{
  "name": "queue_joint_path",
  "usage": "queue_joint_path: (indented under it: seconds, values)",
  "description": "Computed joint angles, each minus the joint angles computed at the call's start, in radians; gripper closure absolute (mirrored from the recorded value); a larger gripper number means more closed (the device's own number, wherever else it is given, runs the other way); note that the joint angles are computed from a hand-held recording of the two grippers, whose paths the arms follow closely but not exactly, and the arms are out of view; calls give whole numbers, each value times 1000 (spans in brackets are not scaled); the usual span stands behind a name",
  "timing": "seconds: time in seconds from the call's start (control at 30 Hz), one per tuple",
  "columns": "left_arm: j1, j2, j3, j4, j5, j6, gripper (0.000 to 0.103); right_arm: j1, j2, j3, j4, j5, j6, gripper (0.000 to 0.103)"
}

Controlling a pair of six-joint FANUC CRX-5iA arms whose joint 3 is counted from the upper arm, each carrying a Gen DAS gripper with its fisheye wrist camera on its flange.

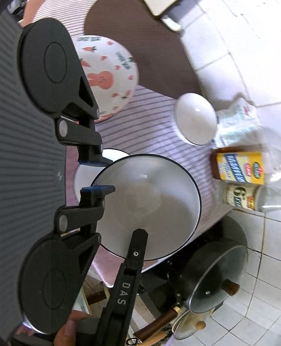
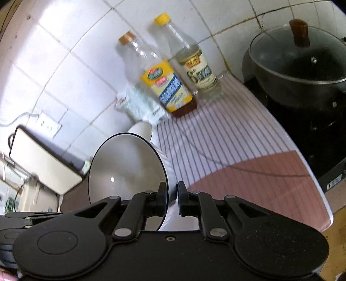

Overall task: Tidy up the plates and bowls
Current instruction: 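Carry the second bowl with the left gripper over the first bowl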

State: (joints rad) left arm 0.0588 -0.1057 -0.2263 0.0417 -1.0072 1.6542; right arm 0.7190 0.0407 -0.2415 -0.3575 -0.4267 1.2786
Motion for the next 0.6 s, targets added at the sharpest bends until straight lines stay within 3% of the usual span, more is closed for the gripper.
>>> queue_joint_path:
  seconds: [0.23, 0.4, 0.5, 0.6]
  values:
    - [17, -26, -69, 22, 12, 43, 88, -1, -1, -19, -60, -16, 58, 87]
    - [35, -9, -93, 54, 14, 52, 88, 24, 9, -42, -4, -1, 19, 87]
    - [23, 0, -93, 35, 36, 38, 87, 20, 27, -38, -9, -2, 16, 87]
    - [9, 7, -86, 3, 47, 43, 87, 42, 43, -48, 72, 14, -41, 87]
